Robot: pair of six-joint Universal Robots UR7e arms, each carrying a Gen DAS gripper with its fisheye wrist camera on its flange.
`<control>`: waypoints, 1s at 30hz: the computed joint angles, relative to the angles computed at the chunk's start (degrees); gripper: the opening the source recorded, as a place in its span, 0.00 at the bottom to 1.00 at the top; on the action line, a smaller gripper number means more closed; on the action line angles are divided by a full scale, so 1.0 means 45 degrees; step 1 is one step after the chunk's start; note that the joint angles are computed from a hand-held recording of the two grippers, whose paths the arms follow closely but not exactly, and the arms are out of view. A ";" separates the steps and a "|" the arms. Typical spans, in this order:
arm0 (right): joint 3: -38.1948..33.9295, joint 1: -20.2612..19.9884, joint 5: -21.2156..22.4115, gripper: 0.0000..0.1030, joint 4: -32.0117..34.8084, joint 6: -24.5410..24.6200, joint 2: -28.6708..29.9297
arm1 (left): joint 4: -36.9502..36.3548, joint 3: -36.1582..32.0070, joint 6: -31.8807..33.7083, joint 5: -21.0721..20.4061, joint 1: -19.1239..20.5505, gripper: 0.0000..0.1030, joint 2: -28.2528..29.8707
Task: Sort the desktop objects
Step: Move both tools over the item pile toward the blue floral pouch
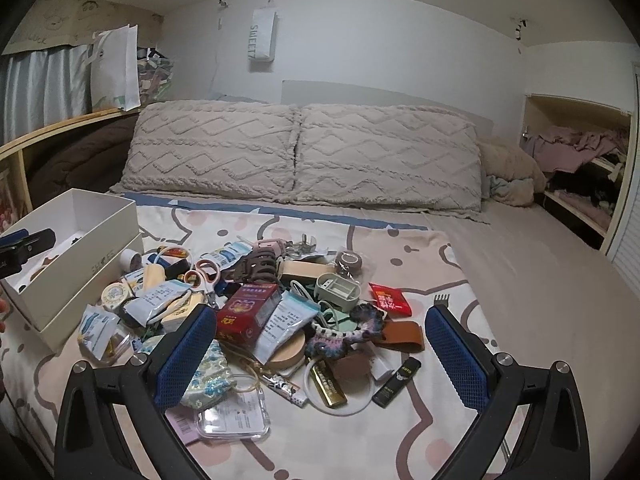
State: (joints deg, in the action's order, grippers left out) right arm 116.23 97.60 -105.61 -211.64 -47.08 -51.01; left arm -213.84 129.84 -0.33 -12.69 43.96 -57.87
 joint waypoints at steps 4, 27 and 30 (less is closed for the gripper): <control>0.0025 -0.0074 -0.0044 1.00 0.0067 0.0035 0.0017 | 0.0170 -0.0040 -0.0128 -0.0248 0.0037 1.00 0.0049; -0.0049 -0.0855 -0.0145 1.00 0.3101 0.0392 0.0517 | 0.2450 -0.0322 -0.1762 -0.2401 0.0400 1.00 0.0685; -0.0144 -0.0938 -0.0280 1.00 0.3516 0.0448 0.0676 | 0.2708 -0.0392 -0.1787 -0.2725 0.0480 1.00 0.0765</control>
